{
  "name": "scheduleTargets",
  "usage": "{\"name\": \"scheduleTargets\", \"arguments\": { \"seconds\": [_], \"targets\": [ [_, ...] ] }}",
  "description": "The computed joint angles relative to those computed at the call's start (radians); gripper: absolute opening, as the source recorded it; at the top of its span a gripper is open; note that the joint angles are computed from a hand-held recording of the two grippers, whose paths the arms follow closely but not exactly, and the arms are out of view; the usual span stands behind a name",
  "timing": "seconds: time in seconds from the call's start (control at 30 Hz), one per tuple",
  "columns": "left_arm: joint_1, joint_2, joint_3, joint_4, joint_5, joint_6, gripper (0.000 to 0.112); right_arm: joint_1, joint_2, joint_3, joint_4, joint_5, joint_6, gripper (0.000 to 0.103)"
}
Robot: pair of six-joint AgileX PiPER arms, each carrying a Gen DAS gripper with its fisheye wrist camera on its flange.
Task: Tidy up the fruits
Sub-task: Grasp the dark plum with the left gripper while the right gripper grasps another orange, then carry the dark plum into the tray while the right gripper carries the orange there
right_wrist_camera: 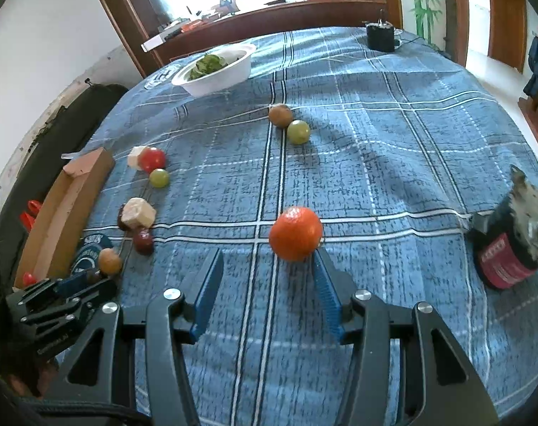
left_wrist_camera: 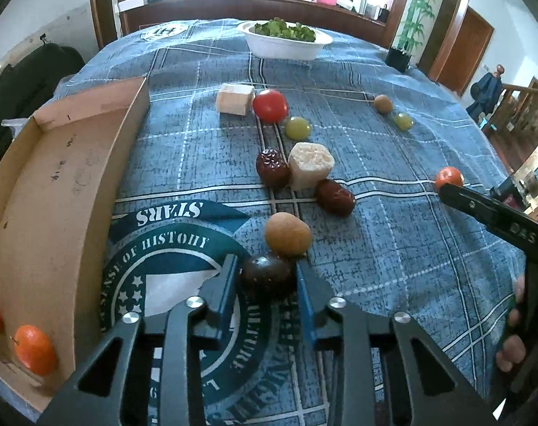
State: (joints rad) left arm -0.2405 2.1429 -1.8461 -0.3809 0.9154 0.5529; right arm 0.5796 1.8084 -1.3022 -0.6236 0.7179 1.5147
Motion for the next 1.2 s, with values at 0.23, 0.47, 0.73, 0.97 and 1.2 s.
{"name": "scheduleTargets", "arguments": {
  "seconds": [0.23,0.47,0.73,0.97,1.2],
  "targets": [
    [0.008,0.001,-0.002,-0.02,0.008,0.012,0.028,-0.011,0.056,-0.059,-0.053,0.08,0.002,0.038],
    [0.008,-0.013,0.016,-0.018,0.007,0.007,0.027,-0.032,0.045,-0.026,-0.098,0.052,0.036,0.033],
    [0.036,-0.064,0.057,-0.047,-0.013,0.032,0.027,-0.072,0.043,-0.025,-0.074,-0.005,0.017,0.03],
    [0.075,-0.12,0.104,-0.076,-0.038,0.069,0.027,0.023,-0.008,-0.01,-0.132,-0.017,0.114,0.03],
    [0.146,-0.161,0.137,-0.136,-0.021,0.125,0.027,0.164,0.016,-0.14,-0.142,0.036,0.089,0.03]
  ]
}}
